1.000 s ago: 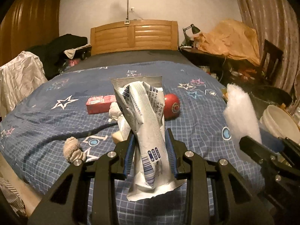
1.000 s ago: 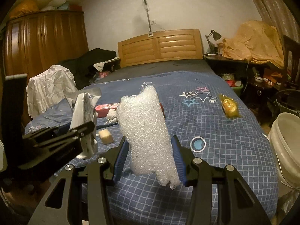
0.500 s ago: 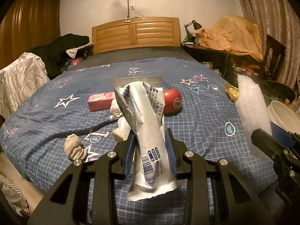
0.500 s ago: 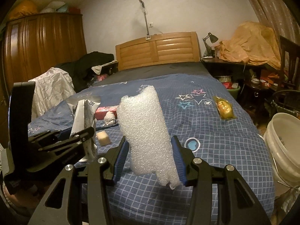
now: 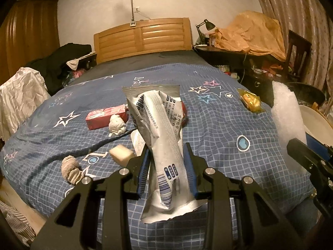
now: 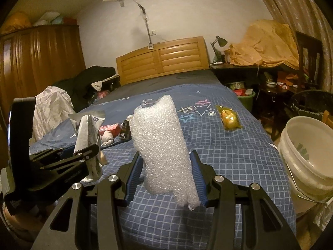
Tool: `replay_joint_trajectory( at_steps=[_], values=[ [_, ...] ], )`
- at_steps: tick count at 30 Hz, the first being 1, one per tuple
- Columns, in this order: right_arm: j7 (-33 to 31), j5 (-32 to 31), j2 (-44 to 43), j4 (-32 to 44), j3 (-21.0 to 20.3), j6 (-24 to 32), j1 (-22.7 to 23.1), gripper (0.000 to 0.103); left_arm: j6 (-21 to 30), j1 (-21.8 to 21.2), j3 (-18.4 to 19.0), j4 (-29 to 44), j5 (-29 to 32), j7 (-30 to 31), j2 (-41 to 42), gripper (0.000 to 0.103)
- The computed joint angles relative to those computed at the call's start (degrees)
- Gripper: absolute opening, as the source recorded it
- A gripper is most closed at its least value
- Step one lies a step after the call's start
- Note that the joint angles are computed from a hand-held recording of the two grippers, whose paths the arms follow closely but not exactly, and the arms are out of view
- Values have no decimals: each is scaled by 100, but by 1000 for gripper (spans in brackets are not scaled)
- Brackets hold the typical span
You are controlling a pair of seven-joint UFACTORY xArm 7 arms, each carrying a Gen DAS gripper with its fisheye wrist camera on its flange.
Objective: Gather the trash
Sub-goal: 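Carry the foam sleeve and wipes pack over the white bucket with both tools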
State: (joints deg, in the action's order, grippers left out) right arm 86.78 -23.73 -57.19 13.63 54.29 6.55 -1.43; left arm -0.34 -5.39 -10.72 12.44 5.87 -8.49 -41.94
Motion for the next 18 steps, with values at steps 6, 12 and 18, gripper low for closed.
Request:
replay_joint_trajectory(
  at_steps=[6, 12, 18],
  values=[
    [46, 27, -101, -230, -114, -60, 150, 48, 62, 28, -187, 37, 43, -117, 43, 31],
    [132, 26, -130, -301, -120, -65, 200, 48, 111, 33, -251, 111, 104, -184, 134, 31],
    [101, -10, -400, -433, -321, 194, 420, 48, 77, 16, -414, 290, 155, -310, 306, 31]
  ],
)
